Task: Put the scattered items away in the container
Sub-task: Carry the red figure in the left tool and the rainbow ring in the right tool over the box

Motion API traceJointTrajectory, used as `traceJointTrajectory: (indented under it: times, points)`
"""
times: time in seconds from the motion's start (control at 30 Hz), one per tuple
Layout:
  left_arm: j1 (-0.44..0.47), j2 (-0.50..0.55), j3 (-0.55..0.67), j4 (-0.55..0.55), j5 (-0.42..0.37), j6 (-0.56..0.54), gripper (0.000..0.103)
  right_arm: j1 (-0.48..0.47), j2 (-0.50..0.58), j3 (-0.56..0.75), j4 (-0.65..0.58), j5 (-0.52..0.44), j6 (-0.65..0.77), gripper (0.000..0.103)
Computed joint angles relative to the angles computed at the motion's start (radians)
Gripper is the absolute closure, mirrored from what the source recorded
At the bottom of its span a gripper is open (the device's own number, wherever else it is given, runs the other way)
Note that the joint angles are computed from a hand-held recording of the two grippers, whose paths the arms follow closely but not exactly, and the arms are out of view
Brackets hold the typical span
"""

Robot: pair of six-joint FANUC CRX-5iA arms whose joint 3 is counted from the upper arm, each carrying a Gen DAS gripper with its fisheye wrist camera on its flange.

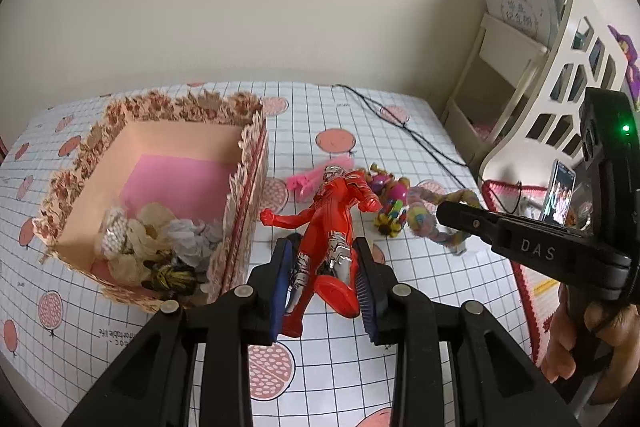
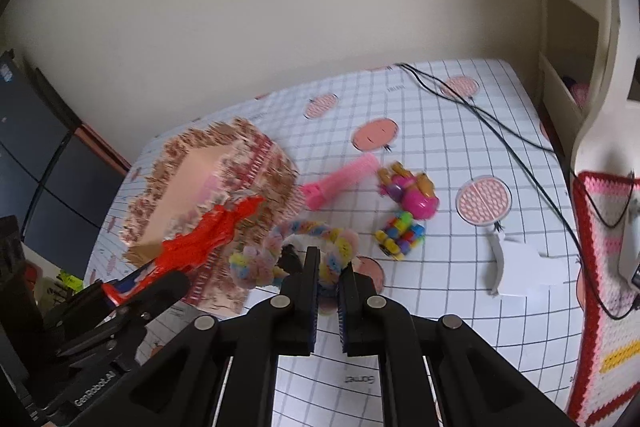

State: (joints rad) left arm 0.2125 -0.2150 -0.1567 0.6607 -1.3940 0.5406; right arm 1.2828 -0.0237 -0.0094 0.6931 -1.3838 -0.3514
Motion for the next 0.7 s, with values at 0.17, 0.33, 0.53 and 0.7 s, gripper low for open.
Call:
traceJointTrajectory:
  times: [0.17,0.33,0.53,0.7]
  points:
    - [0.022,0.008,0.033,0.042,-0.012,-0.006,0.071,0.006,0.031,0.069,0.051,-0.024,0.041,0.094]
    - [0.054,0.028,0.072,0.101,-0.021,-0.003,0.071,0.005,0.069,0.148,0.098,-0.048,0.097,0.094]
    - [0.086,0.056,0.103,0.131,-0.017,0.01,0.071,-0.01,0.125,0.239,0.097,-0.055,0.171,0.095]
    - [0.103,0.079,0.12,0.119,-0.007,0.012,0.071,-0.032,0.174,0.296,0.064,-0.039,0.222,0.094]
